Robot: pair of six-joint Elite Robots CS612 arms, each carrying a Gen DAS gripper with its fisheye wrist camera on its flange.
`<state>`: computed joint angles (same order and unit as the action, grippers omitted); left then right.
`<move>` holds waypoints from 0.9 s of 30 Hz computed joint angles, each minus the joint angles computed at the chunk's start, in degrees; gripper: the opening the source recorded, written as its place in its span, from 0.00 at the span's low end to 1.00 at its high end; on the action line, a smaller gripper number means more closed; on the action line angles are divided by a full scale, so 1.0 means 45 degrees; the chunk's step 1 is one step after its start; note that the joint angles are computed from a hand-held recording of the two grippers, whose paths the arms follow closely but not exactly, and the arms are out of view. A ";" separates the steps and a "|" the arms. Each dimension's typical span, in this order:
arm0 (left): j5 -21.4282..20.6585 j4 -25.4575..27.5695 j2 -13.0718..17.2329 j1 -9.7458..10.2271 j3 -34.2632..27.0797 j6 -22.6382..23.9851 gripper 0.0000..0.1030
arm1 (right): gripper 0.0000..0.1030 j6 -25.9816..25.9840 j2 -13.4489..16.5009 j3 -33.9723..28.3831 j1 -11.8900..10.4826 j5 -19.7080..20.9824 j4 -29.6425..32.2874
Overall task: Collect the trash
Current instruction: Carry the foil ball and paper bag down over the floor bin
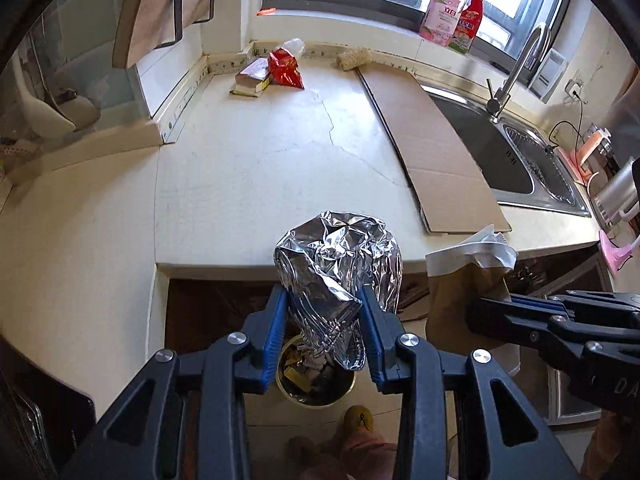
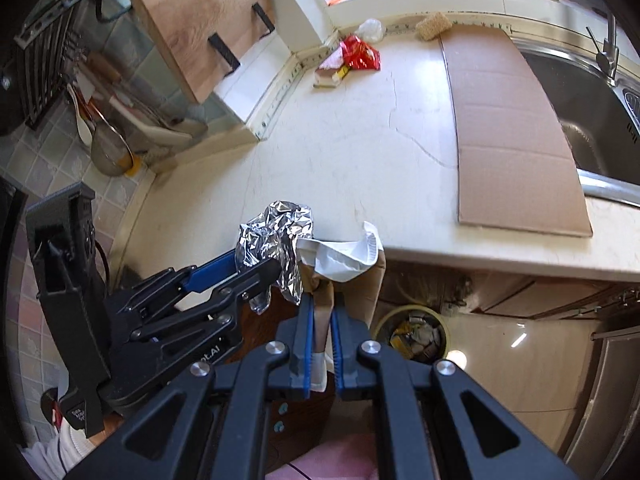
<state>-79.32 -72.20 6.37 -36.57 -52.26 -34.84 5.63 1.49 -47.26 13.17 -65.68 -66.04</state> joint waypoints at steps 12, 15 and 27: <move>-0.0760 0.1107 0.1493 -0.0271 -0.0888 -0.1088 0.33 | 0.08 -0.0992 0.1804 -0.2055 -0.0036 -0.0419 0.1910; -0.1336 0.1259 0.2072 -0.0240 -0.1131 -0.1480 0.33 | 0.08 -0.1139 0.2472 -0.2513 -0.0109 -0.0365 0.2534; -0.2089 0.0435 0.3944 0.0057 -0.0945 -0.2152 0.33 | 0.08 -0.0861 0.4910 -0.3073 -0.0262 -0.0766 0.2637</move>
<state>-88.72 -70.25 24.12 -36.31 -56.51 -44.52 1.76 23.59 -61.09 11.99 -69.12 -54.17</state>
